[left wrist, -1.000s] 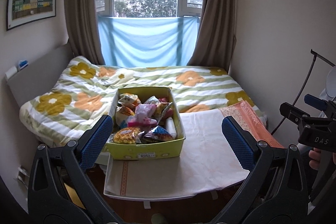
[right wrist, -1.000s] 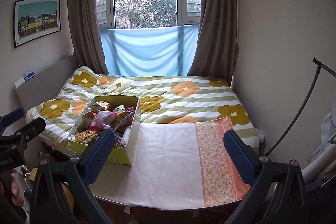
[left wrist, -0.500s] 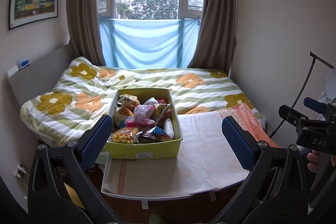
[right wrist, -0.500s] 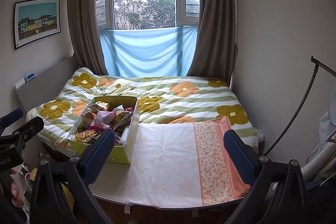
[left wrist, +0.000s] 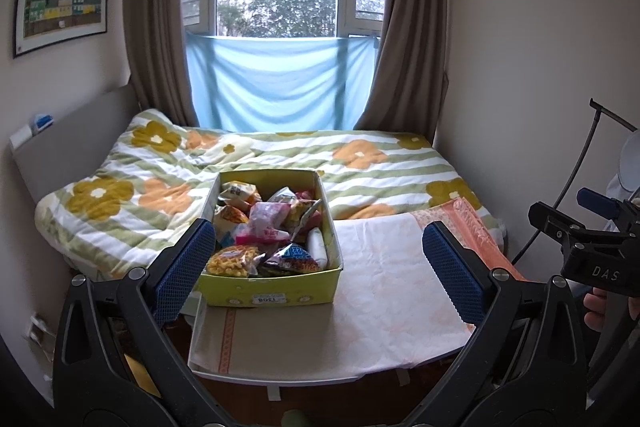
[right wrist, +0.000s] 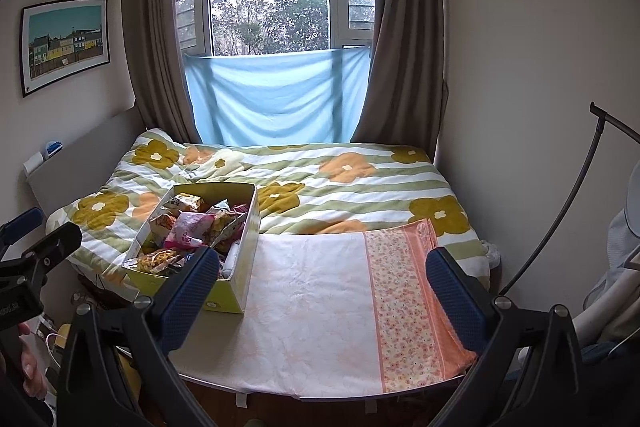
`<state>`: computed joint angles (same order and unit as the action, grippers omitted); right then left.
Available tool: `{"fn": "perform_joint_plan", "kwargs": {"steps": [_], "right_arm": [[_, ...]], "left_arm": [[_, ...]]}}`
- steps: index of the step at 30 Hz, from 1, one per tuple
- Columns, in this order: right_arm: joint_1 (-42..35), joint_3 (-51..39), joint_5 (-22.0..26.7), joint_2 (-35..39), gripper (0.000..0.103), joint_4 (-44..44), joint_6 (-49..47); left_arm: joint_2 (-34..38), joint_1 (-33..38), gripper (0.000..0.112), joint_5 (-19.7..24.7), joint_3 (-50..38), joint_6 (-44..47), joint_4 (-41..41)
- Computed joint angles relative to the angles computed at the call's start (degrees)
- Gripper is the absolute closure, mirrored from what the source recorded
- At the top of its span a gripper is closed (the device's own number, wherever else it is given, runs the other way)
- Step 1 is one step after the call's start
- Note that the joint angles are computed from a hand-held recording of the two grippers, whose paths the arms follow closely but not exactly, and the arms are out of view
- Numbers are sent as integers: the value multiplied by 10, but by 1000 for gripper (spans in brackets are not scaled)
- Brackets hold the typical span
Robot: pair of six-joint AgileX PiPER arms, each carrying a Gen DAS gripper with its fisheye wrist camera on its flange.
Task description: Organize snacks
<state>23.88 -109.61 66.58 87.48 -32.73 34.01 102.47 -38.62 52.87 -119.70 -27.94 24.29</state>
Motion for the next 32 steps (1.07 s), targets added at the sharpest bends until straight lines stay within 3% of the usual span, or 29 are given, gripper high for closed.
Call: {"fn": "perform_joint_plan", "kwargs": {"steps": [20,32], "right_arm": [[-4,-5,-5,11,0,-2,6],[1,-27,1,33,0,5,1]], "left_arm": [[13,13,10,-2,-14,7,9],[2,25,10,-39,27,11,-3]]}}
